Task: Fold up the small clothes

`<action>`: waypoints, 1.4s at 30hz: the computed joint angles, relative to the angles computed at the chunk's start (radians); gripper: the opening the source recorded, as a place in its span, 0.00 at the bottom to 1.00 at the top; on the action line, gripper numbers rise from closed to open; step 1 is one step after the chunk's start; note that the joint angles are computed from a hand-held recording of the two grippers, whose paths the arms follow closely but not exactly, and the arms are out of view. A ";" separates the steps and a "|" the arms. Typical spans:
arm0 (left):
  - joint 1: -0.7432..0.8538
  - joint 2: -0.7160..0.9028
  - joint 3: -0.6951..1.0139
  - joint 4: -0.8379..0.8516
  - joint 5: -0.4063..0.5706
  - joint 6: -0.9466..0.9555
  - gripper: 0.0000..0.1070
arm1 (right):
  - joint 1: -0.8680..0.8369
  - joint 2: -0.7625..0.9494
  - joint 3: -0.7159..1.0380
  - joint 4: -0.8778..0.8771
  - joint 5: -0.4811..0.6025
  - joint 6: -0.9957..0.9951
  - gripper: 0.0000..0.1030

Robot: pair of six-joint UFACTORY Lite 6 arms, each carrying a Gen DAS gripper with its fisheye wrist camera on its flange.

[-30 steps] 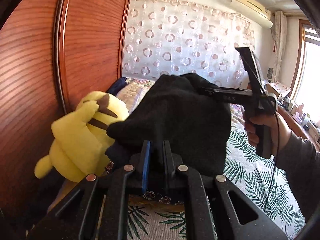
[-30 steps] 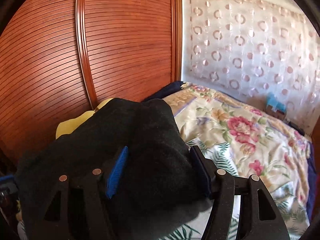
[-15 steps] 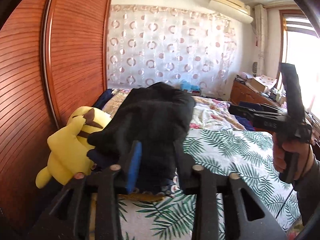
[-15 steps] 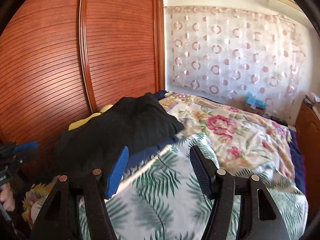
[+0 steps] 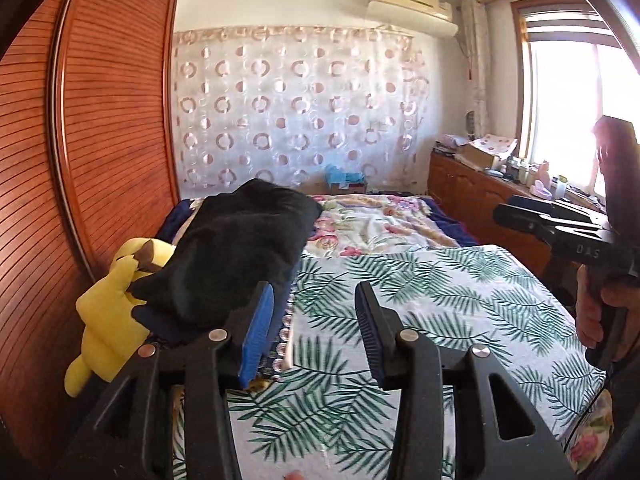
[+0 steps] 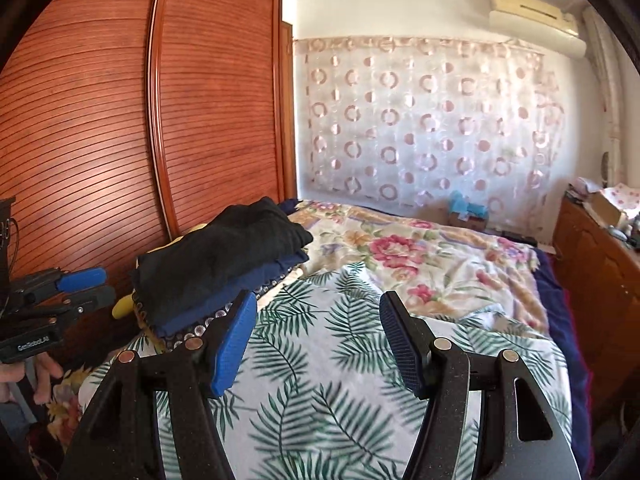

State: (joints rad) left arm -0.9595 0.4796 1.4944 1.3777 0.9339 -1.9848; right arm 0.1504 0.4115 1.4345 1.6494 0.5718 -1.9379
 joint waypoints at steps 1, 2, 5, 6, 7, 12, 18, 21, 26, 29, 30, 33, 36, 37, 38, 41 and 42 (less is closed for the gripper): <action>-0.008 0.001 0.003 0.005 0.004 -0.008 0.41 | -0.010 -0.036 -0.049 0.025 0.007 -0.026 0.64; -0.015 0.001 0.005 0.010 0.002 -0.011 0.41 | -0.015 -0.060 -0.083 0.040 0.012 -0.043 0.64; -0.031 0.016 0.027 0.003 0.002 0.008 0.41 | -0.036 -0.146 -0.195 0.091 0.020 -0.100 0.64; -0.036 0.022 0.036 0.002 0.001 0.013 0.41 | -0.044 -0.171 -0.228 0.104 0.026 -0.116 0.64; -0.041 0.034 0.053 -0.006 0.004 0.023 0.41 | -0.054 -0.200 -0.265 0.118 0.032 -0.130 0.64; -0.061 0.073 0.109 -0.015 -0.010 0.026 0.41 | -0.089 -0.284 -0.375 0.154 0.037 -0.158 0.64; -0.072 0.185 0.271 -0.088 -0.002 0.124 0.41 | -0.138 -0.422 -0.510 0.145 0.021 -0.134 0.69; -0.080 0.230 0.345 -0.096 0.008 0.152 0.41 | -0.159 -0.487 -0.557 0.125 0.014 -0.094 0.73; -0.094 0.332 0.521 -0.145 0.071 0.248 0.41 | -0.177 -0.603 -0.626 0.133 -0.011 -0.067 0.83; -0.108 0.372 0.590 -0.148 0.108 0.275 0.41 | -0.175 -0.659 -0.656 0.142 -0.037 -0.047 0.87; -0.110 0.381 0.608 -0.152 0.110 0.284 0.41 | -0.178 -0.678 -0.671 0.150 -0.039 -0.051 0.87; -0.114 0.416 0.673 -0.173 0.128 0.319 0.41 | -0.167 -0.743 -0.707 0.162 -0.073 -0.037 0.89; -0.113 0.408 0.663 -0.169 0.121 0.313 0.41 | -0.169 -0.791 -0.754 0.188 -0.082 -0.051 0.89; -0.112 0.400 0.648 -0.165 0.118 0.304 0.41 | -0.178 -0.796 -0.770 0.204 -0.076 -0.072 0.89; -0.113 0.398 0.645 -0.164 0.120 0.300 0.41 | -0.175 -0.804 -0.781 0.216 -0.082 -0.085 0.89; -0.119 0.400 0.651 -0.161 0.132 0.297 0.41 | -0.175 -0.798 -0.788 0.227 -0.084 -0.096 0.89; -0.121 0.402 0.654 -0.161 0.137 0.298 0.41 | -0.172 -0.798 -0.788 0.228 -0.086 -0.096 0.89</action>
